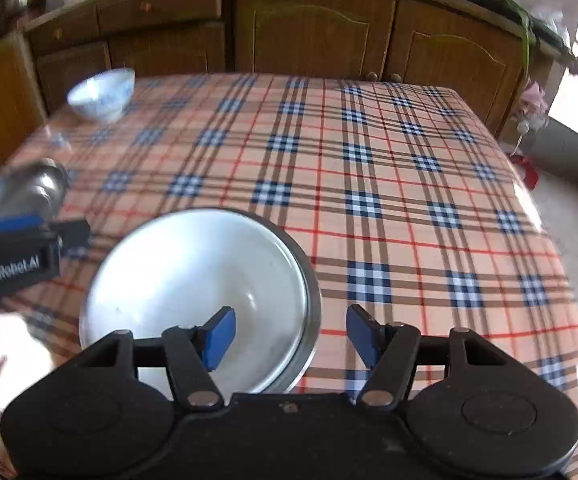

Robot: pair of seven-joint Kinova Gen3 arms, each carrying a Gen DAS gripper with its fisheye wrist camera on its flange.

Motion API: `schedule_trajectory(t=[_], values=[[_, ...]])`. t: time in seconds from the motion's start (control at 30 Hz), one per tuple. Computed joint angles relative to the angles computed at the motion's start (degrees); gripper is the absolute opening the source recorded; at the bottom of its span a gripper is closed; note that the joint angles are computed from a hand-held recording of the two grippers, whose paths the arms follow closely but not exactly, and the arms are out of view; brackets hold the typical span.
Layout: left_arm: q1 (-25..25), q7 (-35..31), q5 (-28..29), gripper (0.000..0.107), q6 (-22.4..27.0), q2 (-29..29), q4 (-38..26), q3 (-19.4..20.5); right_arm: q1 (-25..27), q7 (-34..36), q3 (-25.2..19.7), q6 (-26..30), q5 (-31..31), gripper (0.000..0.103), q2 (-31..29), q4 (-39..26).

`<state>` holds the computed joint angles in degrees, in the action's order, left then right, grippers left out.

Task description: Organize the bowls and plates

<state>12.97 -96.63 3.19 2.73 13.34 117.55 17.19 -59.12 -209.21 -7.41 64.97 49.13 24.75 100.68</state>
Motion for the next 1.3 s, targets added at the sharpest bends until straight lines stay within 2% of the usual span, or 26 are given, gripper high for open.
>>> schedule_trajectory(t=[0.2, 0.27, 0.33, 0.4, 0.47, 0.53, 0.63, 0.77, 0.93, 1.07, 1.2, 1.3], values=[[-4.97, -1.47, 0.99, 0.048, 0.52, -0.74, 0.54, 4.74, -3.7, -8.58, -0.09, 2.35, 6.45, 0.075, -1.02, 2.21], [-7.95, -2.32, 1.91, 0.049, 0.59, -1.05, 0.77, 7.51, -4.23, -11.31, -1.42, 5.32, 8.91, 0.08, -0.41, 1.63], [-11.71, -3.57, 3.17, 0.051, 1.05, -1.31, 0.8, 10.96, -5.59, -14.27, -1.4, 8.57, 11.7, 0.08, 0.42, 1.18], [-12.65, -4.44, 4.16, 0.053, 1.18, -1.76, 0.86, 11.54, -9.07, -18.64, 1.43, 10.55, 14.47, 0.081, 1.8, 1.37], [-13.9, -5.28, 5.32, 0.056, 1.34, -2.26, 0.91, 12.21, -9.54, -19.94, 1.12, 13.53, 15.5, 0.081, 3.35, 0.24], [-15.86, -6.44, 6.7, 0.058, 1.52, -2.63, 0.93, 13.56, -7.69, -17.5, -1.39, 14.9, 15.55, 0.081, 3.77, -1.24], [-16.1, -7.72, 8.49, 0.06, 2.3, -3.4, 0.73, 12.79, -7.73, -14.56, -1.11, 15.61, 14.26, 0.081, 4.08, -3.44], [-19.03, -11.44, 12.43, 0.063, 2.71, -4.16, 0.88, 14.55, -8.38, -12.35, -0.87, 16.68, 14.07, 0.081, 4.44, -5.62], [-20.47, -15.63, 17.03, 0.064, 3.82, -4.94, 0.4, 14.24, -8.45, -9.44, -0.43, 16.32, 13.64, 0.081, 4.34, -7.83], [-25.4, -22.06, 23.45, 0.065, 4.34, -5.61, 0.22, 17.94, -8.46, -6.9, 0.05, 15.9, 14.55, 0.081, 4.03, -9.63], [-23.9, -24.68, 26.07, 0.067, 4.85, -5.86, -0.47, 15.56, -8.49, -4.73, 0.75, 15.75, 15.35, 0.081, 4.4, -11.7], [-20.75, -24.88, 26.46, 0.067, 5.33, -6.02, -1.11, 11.42, -7.72, -2.98, 1.27, 14.53, 15.47, 0.081, 4.75, -13.36]])
